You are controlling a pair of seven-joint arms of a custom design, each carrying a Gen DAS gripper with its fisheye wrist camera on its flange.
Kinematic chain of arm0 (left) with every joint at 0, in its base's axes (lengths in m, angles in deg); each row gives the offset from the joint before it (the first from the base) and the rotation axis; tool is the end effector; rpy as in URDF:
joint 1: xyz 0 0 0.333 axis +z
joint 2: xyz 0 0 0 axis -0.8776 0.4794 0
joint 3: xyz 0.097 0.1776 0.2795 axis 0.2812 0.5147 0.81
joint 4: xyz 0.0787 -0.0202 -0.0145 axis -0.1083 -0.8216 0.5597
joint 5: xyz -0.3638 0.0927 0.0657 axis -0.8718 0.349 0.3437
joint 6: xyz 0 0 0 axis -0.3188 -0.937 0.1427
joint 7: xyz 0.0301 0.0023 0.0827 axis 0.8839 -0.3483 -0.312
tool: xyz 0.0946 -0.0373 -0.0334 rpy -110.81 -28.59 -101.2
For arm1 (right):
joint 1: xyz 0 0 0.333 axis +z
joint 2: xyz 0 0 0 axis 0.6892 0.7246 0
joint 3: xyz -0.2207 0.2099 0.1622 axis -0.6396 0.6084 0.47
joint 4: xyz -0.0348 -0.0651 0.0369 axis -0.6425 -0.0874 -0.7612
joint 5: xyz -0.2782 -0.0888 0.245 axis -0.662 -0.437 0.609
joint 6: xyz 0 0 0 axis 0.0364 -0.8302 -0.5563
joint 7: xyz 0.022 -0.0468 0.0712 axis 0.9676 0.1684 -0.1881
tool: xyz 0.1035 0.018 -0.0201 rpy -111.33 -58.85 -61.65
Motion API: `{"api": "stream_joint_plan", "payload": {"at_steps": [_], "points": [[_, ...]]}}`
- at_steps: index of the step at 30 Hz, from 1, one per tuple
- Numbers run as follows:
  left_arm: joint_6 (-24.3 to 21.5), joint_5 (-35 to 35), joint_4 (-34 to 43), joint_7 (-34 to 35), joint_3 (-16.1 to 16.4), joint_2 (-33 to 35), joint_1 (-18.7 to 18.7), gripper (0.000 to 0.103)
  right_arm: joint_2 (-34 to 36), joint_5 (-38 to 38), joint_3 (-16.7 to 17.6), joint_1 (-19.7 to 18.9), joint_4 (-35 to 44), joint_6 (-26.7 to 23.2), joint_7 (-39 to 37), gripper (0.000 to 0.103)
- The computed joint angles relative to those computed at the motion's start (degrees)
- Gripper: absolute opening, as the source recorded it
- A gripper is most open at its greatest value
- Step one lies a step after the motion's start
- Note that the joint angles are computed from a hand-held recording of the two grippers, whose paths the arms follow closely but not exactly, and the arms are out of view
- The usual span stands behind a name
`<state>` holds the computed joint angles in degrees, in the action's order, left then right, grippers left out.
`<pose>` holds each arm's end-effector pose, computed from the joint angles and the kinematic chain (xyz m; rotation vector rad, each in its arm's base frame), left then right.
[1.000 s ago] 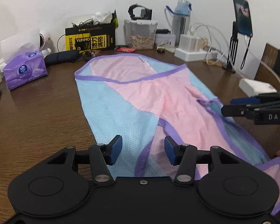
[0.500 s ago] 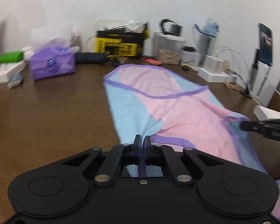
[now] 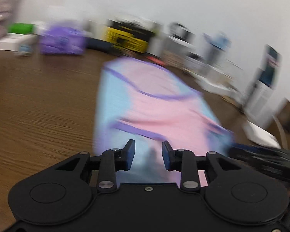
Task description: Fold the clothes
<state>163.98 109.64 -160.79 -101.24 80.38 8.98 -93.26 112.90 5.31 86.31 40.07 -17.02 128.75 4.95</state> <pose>0.6479 -0.3820 0.2830 -1.9975 1.4268 -1.0608 0.7497 0.1631 0.2605 -1.9252 0.9781 -0.2599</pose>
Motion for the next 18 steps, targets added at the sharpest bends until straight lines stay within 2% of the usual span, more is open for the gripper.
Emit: {"api": "stream_joint_plan", "payload": {"at_steps": [1,3,5,7,8,9,10,11,12,14,16,18], "points": [[-0.8,-3.4,1.8,5.0,-1.9,1.3,1.1,0.031,0.5,-0.8,-0.7,0.9,0.7,0.1,1.3,0.033],[-1.3,-8.3,4.1,10.4,-3.1,3.2,1.7,0.031,1.4,-2.5,-1.4,2.3,2.0,1.0,3.1,0.032],[-1.0,-10.0,5.5,11.1,-2.0,4.3,0.8,0.031,1.5,-4.4,-1.4,2.8,2.1,2.3,3.6,0.031],[-0.6,-11.2,6.2,11.8,-0.6,5.1,-0.1,0.029,1.6,-5.5,0.2,2.2,1.2,4.3,1.7,0.018],[-1.4,-11.8,6.7,12.4,0.3,5.5,-0.9,0.015,1.8,-5.5,1.7,1.5,0.5,6.0,-0.6,0.009],[-2.7,-12.4,7.2,12.9,1.2,5.9,-2.0,0.006,2.2,-5.4,3.4,0.7,0.1,7.9,-2.9,0.006],[-4.0,-13.0,7.7,13.5,2.1,6.3,-3.0,0.003,2.4,-5.8,4.5,0.1,-0.2,8.9,-3.8,0.006],[-4.4,-12.8,7.7,12.9,3.2,6.4,-4.0,0.000,2.7,-5.4,7.3,-1.5,-1.2,10.8,-7.2,0.005],[-4.3,-12.0,7.1,11.2,4.4,6.1,-5.1,0.000,3.3,-4.7,11.0,-3.5,-2.0,13.4,-11.5,0.005],[-4.4,-9.6,5.4,7.5,6.3,5.0,-6.9,0.000,4.1,-4.6,15.1,-6.3,-3.1,15.2,-14.2,0.005],[-4.4,-4.9,2.7,2.1,7.9,2.9,-8.4,0.000,4.5,-3.8,21.1,-11.4,-5.3,15.4,-17.5,0.005],[-4.6,0.9,-0.6,-3.5,9.2,0.2,-10.0,0.000,4.3,-3.4,24.9,-15.3,-7.6,14.6,-19.8,0.005]]}}
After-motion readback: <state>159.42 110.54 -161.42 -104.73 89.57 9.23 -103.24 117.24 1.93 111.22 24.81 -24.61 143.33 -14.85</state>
